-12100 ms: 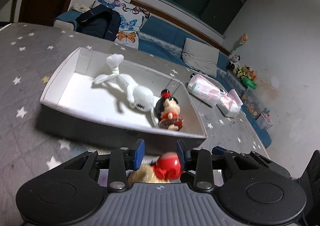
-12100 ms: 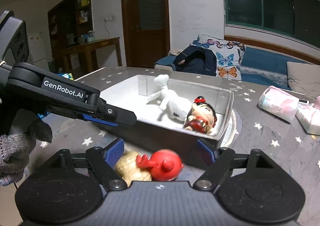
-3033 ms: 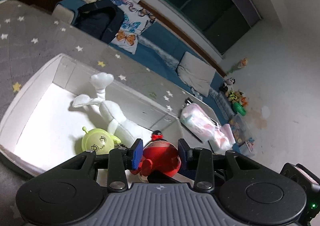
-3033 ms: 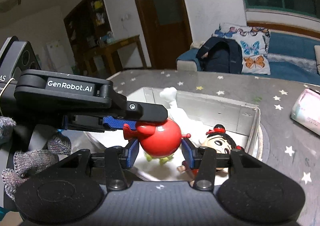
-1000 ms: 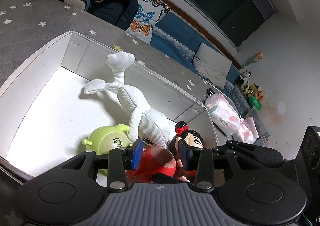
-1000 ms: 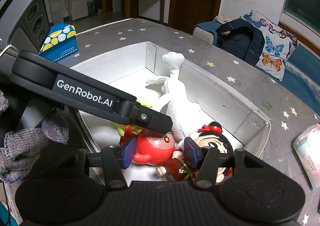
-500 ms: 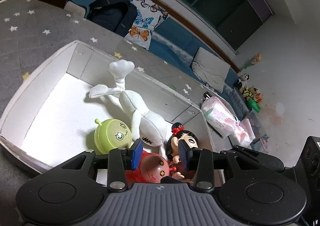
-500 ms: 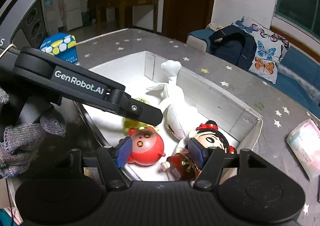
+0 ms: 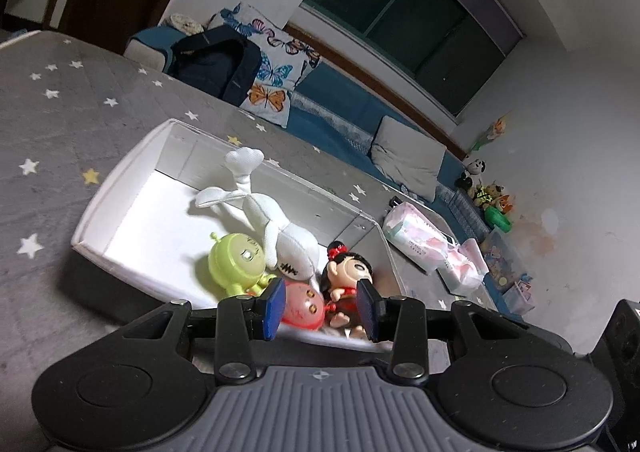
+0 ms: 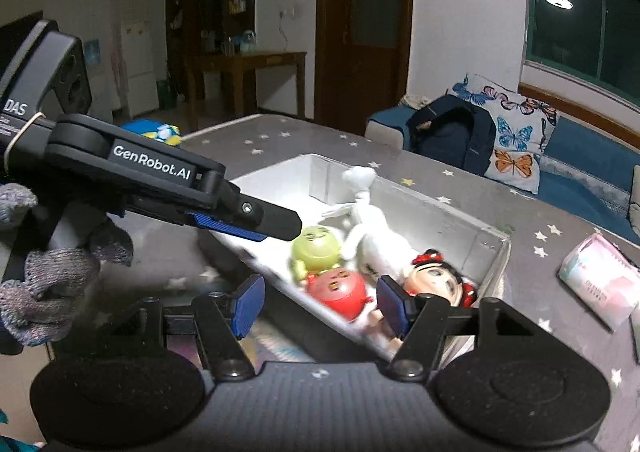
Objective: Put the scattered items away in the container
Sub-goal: 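Move the right gripper to the peanut toy and close on it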
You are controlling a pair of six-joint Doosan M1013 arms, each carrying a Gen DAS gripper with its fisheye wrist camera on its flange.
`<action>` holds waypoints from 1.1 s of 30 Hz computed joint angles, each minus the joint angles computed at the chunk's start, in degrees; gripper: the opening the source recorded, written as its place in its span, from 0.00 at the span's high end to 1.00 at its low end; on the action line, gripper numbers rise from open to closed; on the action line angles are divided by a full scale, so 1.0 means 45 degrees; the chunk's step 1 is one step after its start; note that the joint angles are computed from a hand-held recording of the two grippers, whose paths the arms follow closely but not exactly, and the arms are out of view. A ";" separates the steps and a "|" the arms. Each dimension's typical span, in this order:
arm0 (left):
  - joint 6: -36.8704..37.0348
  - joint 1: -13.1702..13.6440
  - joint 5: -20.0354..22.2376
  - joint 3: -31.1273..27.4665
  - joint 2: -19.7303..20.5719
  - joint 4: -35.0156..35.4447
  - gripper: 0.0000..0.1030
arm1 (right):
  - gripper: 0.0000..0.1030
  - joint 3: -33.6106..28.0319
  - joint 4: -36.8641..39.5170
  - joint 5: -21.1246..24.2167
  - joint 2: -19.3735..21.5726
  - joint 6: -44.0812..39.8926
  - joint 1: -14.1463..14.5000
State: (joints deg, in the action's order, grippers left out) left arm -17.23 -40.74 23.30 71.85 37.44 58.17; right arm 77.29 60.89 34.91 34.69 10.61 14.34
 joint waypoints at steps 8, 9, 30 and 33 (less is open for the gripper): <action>-0.0467 -0.0304 0.0257 0.0806 -0.0405 0.0385 0.60 | 0.38 0.1090 0.0935 0.0114 -0.0365 -0.0436 -0.0026; -0.0297 -0.0306 0.0221 0.0838 -0.0405 0.0152 0.60 | 0.38 0.1160 0.0916 0.0128 -0.0372 -0.0328 -0.0023; 0.2330 -0.0220 -0.0336 0.1091 -0.0237 -0.3215 0.60 | 0.39 0.1663 0.0473 0.0113 -0.0126 0.1201 0.0178; 0.2633 -0.0194 -0.0336 0.1067 -0.0202 -0.3589 0.60 | 0.42 0.1648 0.0415 0.0111 -0.0086 0.1297 0.0193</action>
State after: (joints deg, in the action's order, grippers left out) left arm -5.39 -41.61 21.79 76.65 36.53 42.02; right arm 84.70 62.76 35.41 34.30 16.45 15.20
